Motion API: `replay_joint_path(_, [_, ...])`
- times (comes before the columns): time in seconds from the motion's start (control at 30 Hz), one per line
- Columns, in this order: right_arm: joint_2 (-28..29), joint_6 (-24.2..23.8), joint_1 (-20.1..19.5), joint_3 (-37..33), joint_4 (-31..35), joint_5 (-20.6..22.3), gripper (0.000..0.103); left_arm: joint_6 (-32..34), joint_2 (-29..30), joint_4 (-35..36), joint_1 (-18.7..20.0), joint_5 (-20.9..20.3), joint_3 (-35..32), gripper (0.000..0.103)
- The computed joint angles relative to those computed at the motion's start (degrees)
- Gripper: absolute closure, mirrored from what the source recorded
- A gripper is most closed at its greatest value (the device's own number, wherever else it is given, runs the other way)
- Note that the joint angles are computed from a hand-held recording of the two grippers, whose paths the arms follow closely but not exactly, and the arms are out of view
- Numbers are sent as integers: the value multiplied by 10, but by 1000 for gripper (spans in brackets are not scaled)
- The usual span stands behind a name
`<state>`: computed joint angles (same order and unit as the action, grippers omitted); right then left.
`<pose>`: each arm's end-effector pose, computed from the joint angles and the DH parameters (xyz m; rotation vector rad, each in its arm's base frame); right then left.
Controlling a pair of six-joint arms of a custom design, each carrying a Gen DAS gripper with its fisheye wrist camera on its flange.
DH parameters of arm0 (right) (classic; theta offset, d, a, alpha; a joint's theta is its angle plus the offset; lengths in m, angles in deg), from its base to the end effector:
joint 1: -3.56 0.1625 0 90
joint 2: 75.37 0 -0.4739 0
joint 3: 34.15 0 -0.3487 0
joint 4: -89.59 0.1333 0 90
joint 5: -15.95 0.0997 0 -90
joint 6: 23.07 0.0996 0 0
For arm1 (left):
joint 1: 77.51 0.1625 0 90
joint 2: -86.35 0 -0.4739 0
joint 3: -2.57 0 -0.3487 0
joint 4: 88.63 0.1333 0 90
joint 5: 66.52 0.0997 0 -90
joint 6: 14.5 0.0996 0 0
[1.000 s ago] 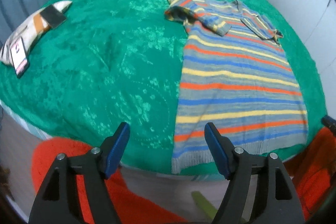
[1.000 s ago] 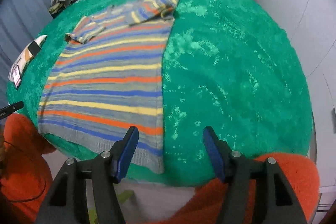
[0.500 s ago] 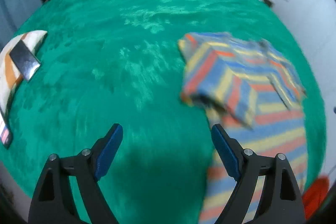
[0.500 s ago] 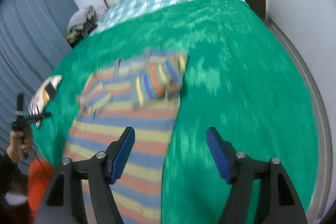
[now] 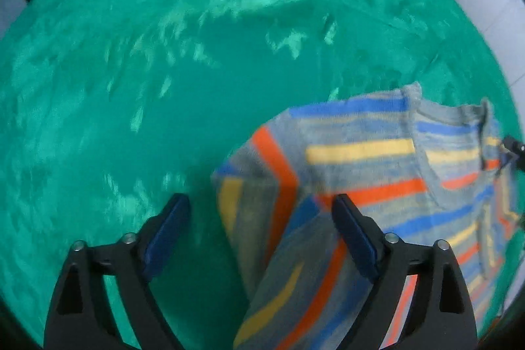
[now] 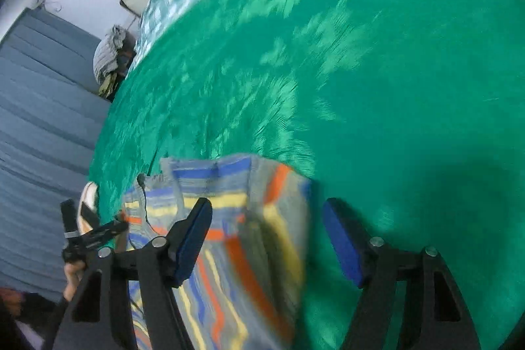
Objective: Fold small clothes
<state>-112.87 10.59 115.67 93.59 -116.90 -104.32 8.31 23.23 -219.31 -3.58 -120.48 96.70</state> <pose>0.2659 -0.4338 0.0692 -0.4482 -2.7122 0.9125 0.0114 -0.6536 0.3429 0.7671 2.3802 -0.1633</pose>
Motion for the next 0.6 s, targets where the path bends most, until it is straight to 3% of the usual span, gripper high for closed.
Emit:
replay_joint_path(0.03, [4, -16, 8, -22, 49, -20, 88, 17, -2, -21, -3, -3, 10, 85])
replay_joint_path(0.07, [1, -14, 19, -44, 109, -53, 94, 30, -5, -53, -11, 6, 29, 97])
replay_joint_path(0.1, [-1, -11, 36, -61, 158, -90, 95, 52, -11, -108, -28, 32, 58, 97])
replay_joint_path(0.17, [-3, -10, 76, -86, 247, -192, 95, 140, -24, -228, -48, 39, 108, 98])
replay_joint_path(0.23, [-5, 10, 109, -77, 261, -265, 96, 193, -27, -326, -55, 27, 145, 98])
replay_joint_path(0.3, [-4, 38, 118, -71, 285, -299, 96, 221, -15, -381, -55, 38, 161, 97])
replay_joint_path(0.33, [2, 46, 116, -70, 300, -309, 96, 235, 4, -404, -55, 68, 169, 97])
replay_joint_path(0.4, [14, 71, 101, -72, 327, -298, 95, 256, 25, -431, -51, 107, 176, 95])
replay_joint_path(0.47, [33, 80, 95, -76, 322, -302, 93, 247, 15, -419, -56, 119, 182, 79])
replay_joint_path(0.5, [34, 77, 96, -79, 311, -300, 82, 219, -6, -377, -57, 108, 177, 70])
replay_joint_path(0.53, [25, 99, 100, -79, 324, -296, 59, 201, -25, -337, -57, 97, 168, 52])
replay_joint_path(0.57, [17, 118, 108, -79, 341, -301, 46, 192, -52, -313, -58, 74, 163, 43])
replay_joint_path(0.6, [8, 141, 126, -80, 369, -324, 40, 198, -67, -312, -57, 63, 164, 42])
